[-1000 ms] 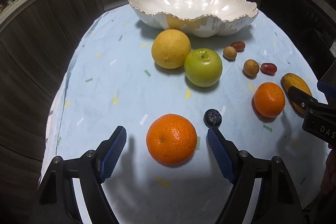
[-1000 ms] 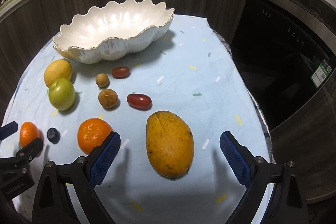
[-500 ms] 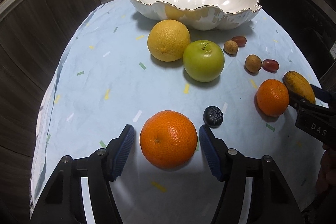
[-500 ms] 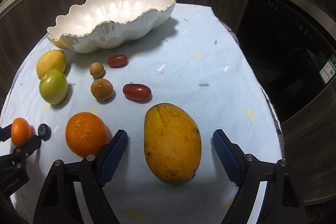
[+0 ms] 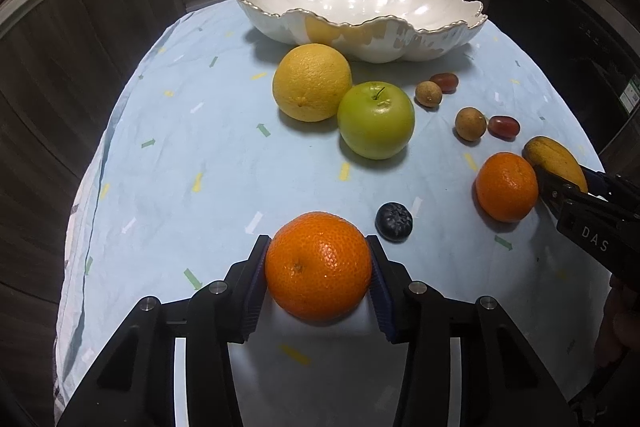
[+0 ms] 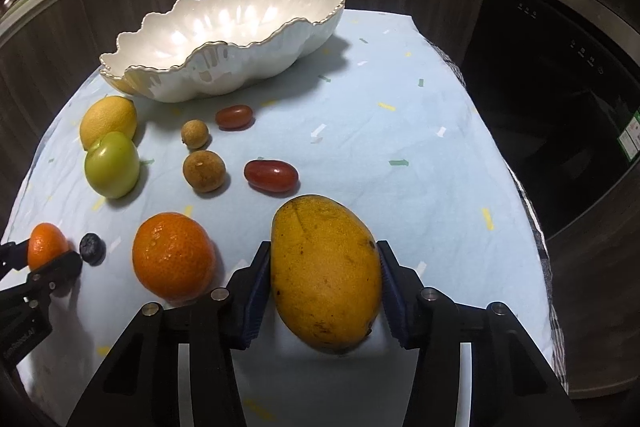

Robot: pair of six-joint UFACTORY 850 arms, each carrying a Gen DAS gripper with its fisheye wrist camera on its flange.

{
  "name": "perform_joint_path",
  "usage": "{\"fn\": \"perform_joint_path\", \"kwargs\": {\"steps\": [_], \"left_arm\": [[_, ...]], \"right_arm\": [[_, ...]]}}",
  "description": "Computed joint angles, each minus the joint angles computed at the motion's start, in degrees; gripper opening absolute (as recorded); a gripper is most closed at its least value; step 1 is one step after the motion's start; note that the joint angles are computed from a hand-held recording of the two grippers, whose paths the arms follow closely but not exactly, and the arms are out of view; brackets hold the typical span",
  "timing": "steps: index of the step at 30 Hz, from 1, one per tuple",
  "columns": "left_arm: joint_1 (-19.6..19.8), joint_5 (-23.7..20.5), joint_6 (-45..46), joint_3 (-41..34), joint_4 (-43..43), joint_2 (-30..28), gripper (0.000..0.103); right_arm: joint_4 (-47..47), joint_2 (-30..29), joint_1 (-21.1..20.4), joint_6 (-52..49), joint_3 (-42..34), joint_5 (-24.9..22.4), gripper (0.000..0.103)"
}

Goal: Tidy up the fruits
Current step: 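Lift the mandarin and mango and carry both over the white bowl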

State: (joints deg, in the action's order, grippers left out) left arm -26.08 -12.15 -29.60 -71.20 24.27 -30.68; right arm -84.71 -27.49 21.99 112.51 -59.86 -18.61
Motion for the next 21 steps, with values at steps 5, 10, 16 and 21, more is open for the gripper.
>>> {"fn": "perform_joint_path", "kwargs": {"steps": [5,10,16,21], "left_arm": [[-0.2,0.6,-5.2,0.8,5.6,1.0,0.045],[-0.3,0.7,-9.9,1.5,10.4,2.0,0.045],[-0.4,1.5,-16.3,2.5,17.0,3.1,0.044],[-0.4,1.9,-17.7,3.0,18.9,3.7,0.044]], "right_arm": [[-1.4,0.7,0.3,1.0,0.3,0.3,0.049],[-3.5,1.9,0.9,2.8,0.8,-0.5,0.049],[-4.4,3.3,1.3,3.7,1.1,-0.9,0.049],[-5.1,4.0,1.2,4.5,1.2,-0.3,0.049]]}}
